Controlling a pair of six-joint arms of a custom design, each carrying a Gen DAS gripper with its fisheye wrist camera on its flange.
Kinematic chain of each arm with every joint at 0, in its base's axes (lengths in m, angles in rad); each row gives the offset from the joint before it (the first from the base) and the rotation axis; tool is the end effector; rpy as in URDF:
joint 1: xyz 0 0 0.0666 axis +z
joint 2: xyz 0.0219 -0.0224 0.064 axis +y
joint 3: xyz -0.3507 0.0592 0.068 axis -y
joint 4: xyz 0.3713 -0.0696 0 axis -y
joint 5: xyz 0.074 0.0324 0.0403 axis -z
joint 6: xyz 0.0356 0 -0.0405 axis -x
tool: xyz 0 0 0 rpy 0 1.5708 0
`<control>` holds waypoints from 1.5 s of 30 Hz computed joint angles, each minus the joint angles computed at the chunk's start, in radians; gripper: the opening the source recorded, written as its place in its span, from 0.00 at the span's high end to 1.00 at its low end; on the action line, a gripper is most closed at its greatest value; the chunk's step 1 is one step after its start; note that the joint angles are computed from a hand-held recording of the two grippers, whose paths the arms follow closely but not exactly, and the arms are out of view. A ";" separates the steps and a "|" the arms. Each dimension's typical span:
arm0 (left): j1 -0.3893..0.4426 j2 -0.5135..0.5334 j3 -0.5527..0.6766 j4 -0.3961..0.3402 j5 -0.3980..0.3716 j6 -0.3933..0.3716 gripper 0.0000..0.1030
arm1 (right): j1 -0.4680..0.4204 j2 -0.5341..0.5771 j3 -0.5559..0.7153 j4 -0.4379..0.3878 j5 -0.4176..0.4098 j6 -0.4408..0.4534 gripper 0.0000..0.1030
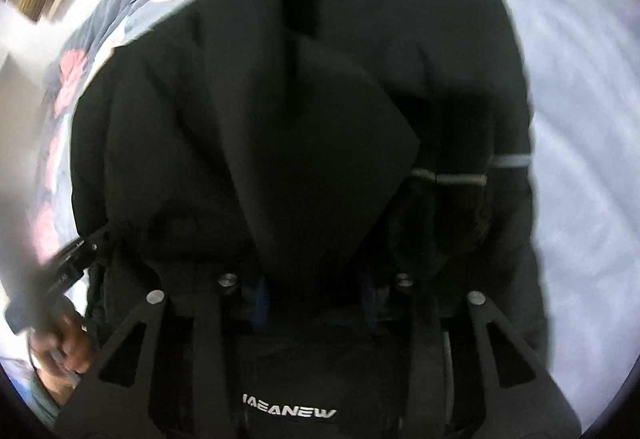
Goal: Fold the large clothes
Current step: 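Lift the hood with both grippers and fold it over the jacket body, then open both grippers and release the folded jacket onto the bed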
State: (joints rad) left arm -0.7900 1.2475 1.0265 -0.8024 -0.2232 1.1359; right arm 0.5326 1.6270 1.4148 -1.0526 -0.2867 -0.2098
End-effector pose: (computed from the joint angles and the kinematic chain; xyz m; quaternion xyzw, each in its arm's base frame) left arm 0.2824 -0.2744 0.3104 -0.1943 0.9373 -0.1593 0.2414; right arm 0.4300 0.2647 0.2955 -0.1787 0.9620 0.1863 0.0893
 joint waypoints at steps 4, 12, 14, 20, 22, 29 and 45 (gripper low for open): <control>-0.012 -0.053 0.040 -0.111 -0.066 -0.013 0.60 | 0.002 -0.031 0.027 -0.060 0.027 0.043 0.60; -0.080 -0.078 0.242 -0.315 -0.384 -0.062 0.58 | 0.028 -0.112 0.115 -0.027 0.162 0.094 0.41; -0.061 -0.085 0.248 -0.247 -0.374 -0.114 0.51 | 0.045 -0.079 0.173 0.000 0.164 0.083 0.42; 0.052 0.102 0.282 -0.225 -0.242 -0.187 0.50 | 0.107 0.088 0.300 -0.012 0.233 0.107 0.62; 0.083 0.150 0.251 -0.233 -0.200 -0.143 0.47 | 0.108 0.123 0.287 -0.017 0.304 0.138 0.64; 0.107 0.124 0.155 -0.147 -0.152 -0.137 0.46 | 0.036 0.087 0.159 0.035 0.166 0.101 0.63; -0.065 0.092 0.159 -0.230 -0.113 0.043 0.46 | 0.156 -0.162 -0.083 0.000 0.162 0.110 0.63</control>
